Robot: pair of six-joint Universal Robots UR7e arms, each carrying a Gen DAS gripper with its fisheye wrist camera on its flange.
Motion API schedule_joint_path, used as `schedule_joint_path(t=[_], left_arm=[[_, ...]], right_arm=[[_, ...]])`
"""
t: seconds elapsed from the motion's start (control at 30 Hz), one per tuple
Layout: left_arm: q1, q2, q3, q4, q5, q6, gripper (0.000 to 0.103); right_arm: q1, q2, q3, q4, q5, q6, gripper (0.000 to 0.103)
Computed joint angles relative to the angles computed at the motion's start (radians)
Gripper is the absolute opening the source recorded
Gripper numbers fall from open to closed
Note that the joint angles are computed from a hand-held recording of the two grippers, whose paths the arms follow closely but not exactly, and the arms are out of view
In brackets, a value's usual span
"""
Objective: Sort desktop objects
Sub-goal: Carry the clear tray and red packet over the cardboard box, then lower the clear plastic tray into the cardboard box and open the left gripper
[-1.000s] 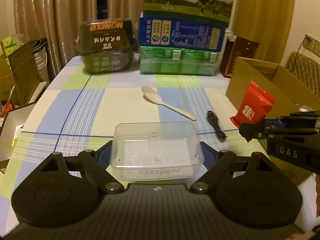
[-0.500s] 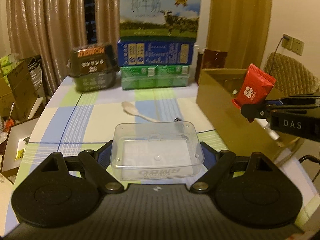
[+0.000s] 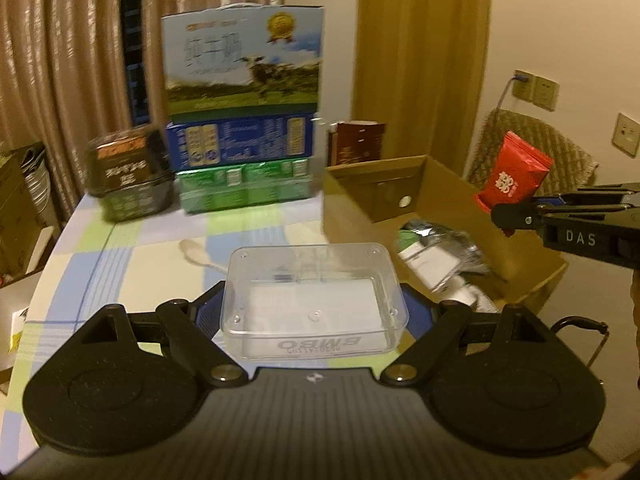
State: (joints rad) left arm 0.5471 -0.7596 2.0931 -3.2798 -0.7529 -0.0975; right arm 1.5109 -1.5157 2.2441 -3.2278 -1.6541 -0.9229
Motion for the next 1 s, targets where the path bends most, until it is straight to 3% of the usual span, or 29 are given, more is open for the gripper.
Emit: schedule_joint_path(t=[0.5, 0.9, 0.93, 1.0], left_arm=[[-0.020, 0.181, -0.212, 0.052, -0.138, 0.069, 0.084], [0.033, 0.301, -0.392, 0.083, -0.283, 0.208, 0.085], [0.039, 0.308, -0.404, 0.085, -0.298, 0.213, 0.086], [0.050, 0.329, -0.437, 0.095, -0.315, 0.218, 0.098]], right_arm=[[-0.129, -0.037, -0.088, 0.086, 0.029, -0.028, 0.012], [-0.152, 0.000, -0.141, 0.107, 0.012, -0.040, 0.013], [-0.152, 0.004, -0.144, 0.105, 0.007, -0.040, 0.013], [-0.153, 0.012, -0.152, 0.105, 0.000, -0.035, 0.013]])
